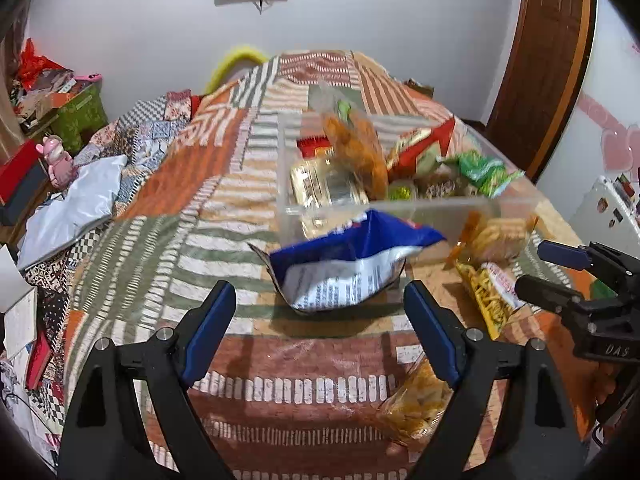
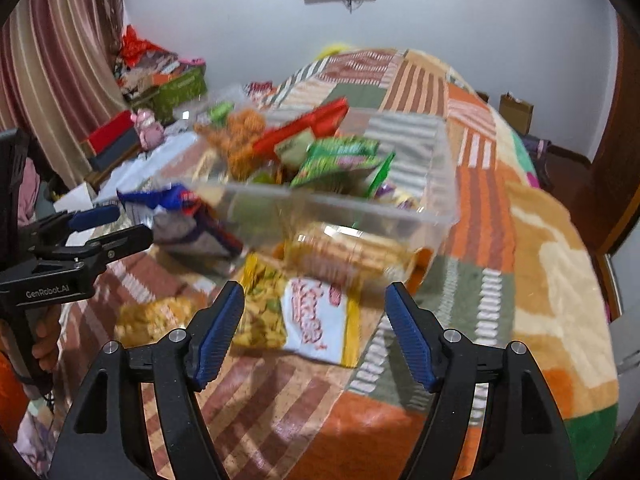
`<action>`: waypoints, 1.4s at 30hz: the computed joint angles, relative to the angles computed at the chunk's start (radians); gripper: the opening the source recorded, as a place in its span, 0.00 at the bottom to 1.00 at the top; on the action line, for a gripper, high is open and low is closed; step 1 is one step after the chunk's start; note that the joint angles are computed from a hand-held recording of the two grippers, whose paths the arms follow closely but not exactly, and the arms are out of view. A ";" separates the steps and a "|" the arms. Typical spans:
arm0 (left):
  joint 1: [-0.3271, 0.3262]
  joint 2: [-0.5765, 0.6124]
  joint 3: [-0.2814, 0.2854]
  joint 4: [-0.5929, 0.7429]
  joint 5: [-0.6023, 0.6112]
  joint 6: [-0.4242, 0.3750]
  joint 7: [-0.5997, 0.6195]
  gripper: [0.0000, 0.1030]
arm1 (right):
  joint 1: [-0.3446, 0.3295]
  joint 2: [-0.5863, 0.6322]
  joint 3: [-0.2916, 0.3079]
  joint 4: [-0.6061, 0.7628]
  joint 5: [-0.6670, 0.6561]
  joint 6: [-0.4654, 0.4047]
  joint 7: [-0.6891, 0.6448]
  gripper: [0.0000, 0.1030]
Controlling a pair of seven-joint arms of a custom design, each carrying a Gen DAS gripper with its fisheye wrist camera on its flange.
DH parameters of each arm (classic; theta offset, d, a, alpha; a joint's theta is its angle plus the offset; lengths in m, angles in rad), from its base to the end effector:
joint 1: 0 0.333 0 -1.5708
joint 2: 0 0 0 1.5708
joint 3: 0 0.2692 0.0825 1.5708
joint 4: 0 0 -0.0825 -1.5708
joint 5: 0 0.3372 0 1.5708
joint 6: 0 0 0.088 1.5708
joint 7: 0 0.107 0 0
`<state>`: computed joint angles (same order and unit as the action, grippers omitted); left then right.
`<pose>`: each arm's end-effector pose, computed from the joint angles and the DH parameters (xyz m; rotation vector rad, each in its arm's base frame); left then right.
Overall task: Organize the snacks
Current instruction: 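Grasp the blue chip bag with left tool while right tool grasps yellow Kaka snack bag, then place blue chip bag on box with left tool while right tool drops yellow bag in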
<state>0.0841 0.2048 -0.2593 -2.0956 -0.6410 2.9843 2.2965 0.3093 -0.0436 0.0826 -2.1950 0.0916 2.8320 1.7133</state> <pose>0.5674 -0.0523 0.3803 -1.5819 2.0931 -0.8589 0.4947 0.1998 0.4615 -1.9129 1.6073 -0.3779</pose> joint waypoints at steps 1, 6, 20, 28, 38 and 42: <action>-0.007 0.008 0.006 0.005 0.014 -0.004 -0.014 0.84 | 0.001 0.007 0.001 0.004 0.001 -0.005 -0.002 0.68; -0.021 0.055 0.014 0.042 0.082 -0.011 -0.073 0.86 | 0.007 0.036 0.004 0.034 0.064 -0.037 -0.059 0.68; -0.012 0.158 0.002 0.153 0.230 -0.034 -0.231 0.87 | 0.008 0.097 0.014 0.093 0.125 -0.117 -0.117 0.88; 0.057 0.165 -0.074 0.150 0.186 -0.020 -0.187 0.80 | 0.004 0.076 0.013 0.066 0.161 -0.089 -0.127 0.80; 0.091 0.095 -0.110 0.083 0.051 -0.019 -0.061 0.73 | 0.006 0.044 0.010 0.036 0.176 -0.061 -0.155 0.54; 0.101 0.043 -0.118 0.045 -0.060 -0.018 0.038 0.73 | 0.009 0.024 0.008 0.016 0.182 -0.047 -0.163 0.50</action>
